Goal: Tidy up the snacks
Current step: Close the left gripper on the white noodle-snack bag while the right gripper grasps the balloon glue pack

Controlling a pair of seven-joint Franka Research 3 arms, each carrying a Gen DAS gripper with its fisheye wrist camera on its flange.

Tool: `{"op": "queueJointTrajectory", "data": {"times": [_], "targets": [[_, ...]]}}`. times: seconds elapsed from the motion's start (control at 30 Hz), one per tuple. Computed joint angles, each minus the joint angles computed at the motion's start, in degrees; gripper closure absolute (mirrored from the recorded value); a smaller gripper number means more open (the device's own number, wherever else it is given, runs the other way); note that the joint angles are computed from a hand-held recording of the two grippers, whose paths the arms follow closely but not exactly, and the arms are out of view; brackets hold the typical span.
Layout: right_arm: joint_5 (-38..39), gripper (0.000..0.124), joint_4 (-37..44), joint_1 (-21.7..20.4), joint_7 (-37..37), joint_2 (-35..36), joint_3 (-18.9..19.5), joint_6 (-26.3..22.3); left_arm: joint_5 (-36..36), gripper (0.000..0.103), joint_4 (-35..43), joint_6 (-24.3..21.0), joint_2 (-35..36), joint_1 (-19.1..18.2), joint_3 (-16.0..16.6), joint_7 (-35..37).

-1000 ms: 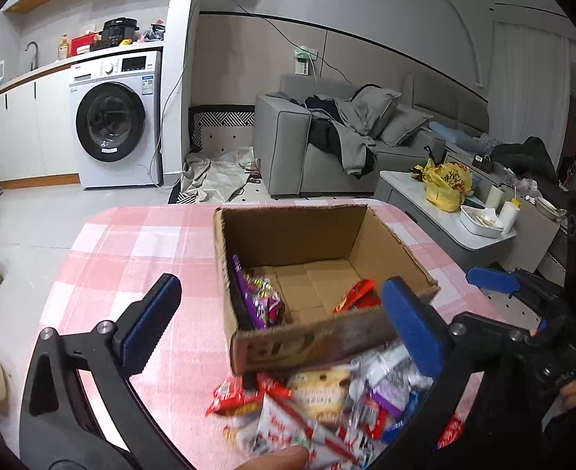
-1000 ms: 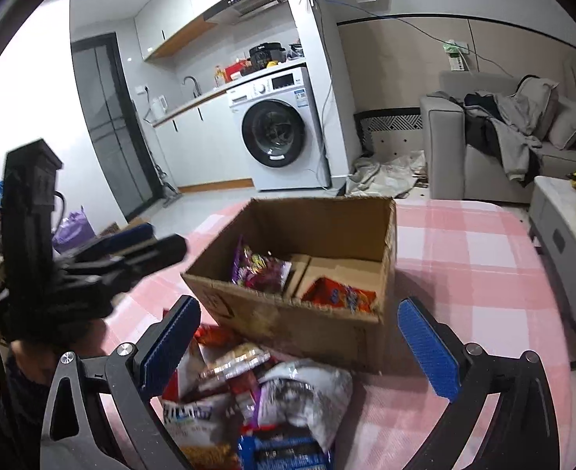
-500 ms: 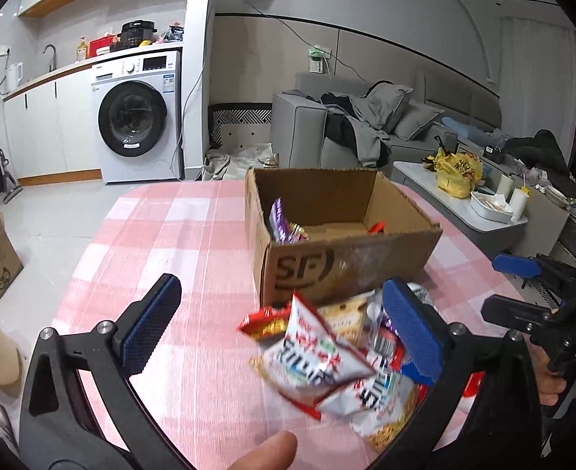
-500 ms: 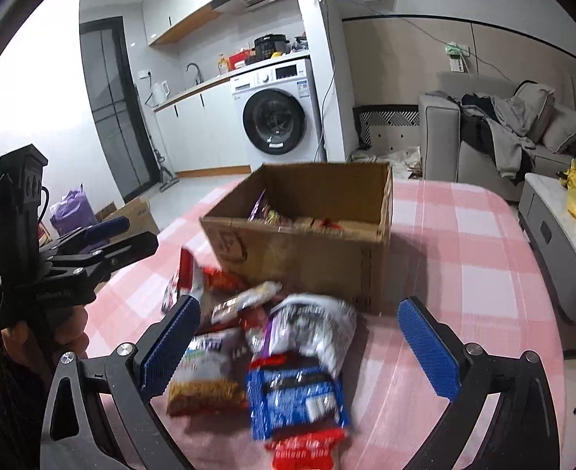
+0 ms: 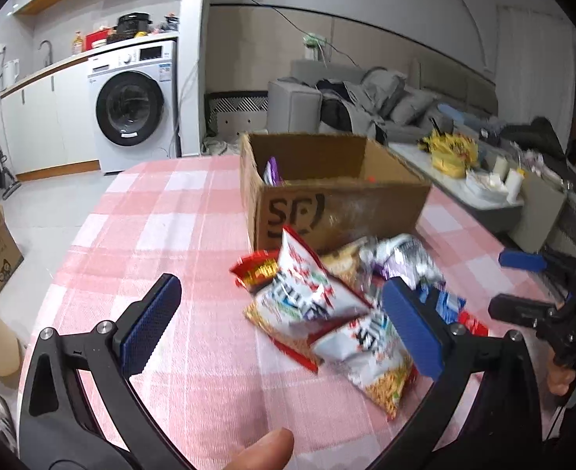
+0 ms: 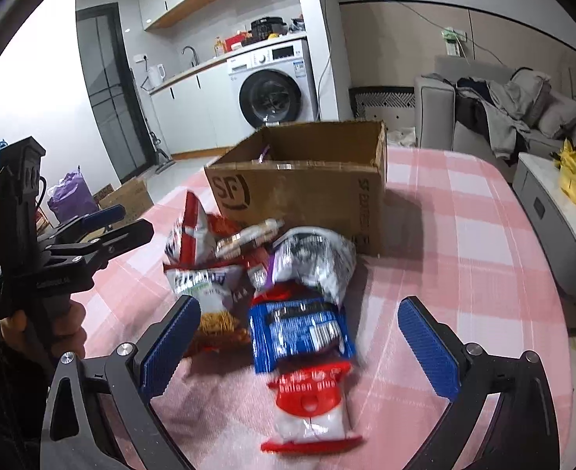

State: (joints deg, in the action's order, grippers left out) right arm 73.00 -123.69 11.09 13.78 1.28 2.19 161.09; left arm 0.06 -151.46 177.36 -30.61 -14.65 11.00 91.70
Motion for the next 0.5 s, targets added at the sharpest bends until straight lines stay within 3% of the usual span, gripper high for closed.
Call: {"op": "queueJointTrajectory", "data": {"times": [0.13, 0.33, 0.5], "targets": [[-1.32, 0.021, -1.63, -0.39, 1.21, -0.14, -0.33, -0.68, -1.29, 0.001, -0.9, -1.14, -0.89, -3.21, 2.38, 3.01], [-2.46, 0.021, -3.09, -0.7, 1.63, -0.06, -0.42, -0.49, -1.39, 0.001, -1.43, -2.11, -0.75, -3.17, 1.5, 4.19], [-4.71, 0.021, -4.02, -0.2, 2.97, 0.25, 0.01, 2.35, -2.4, 0.001, -1.35, -2.04, -0.39, -4.72, 2.25, 7.12]]}}
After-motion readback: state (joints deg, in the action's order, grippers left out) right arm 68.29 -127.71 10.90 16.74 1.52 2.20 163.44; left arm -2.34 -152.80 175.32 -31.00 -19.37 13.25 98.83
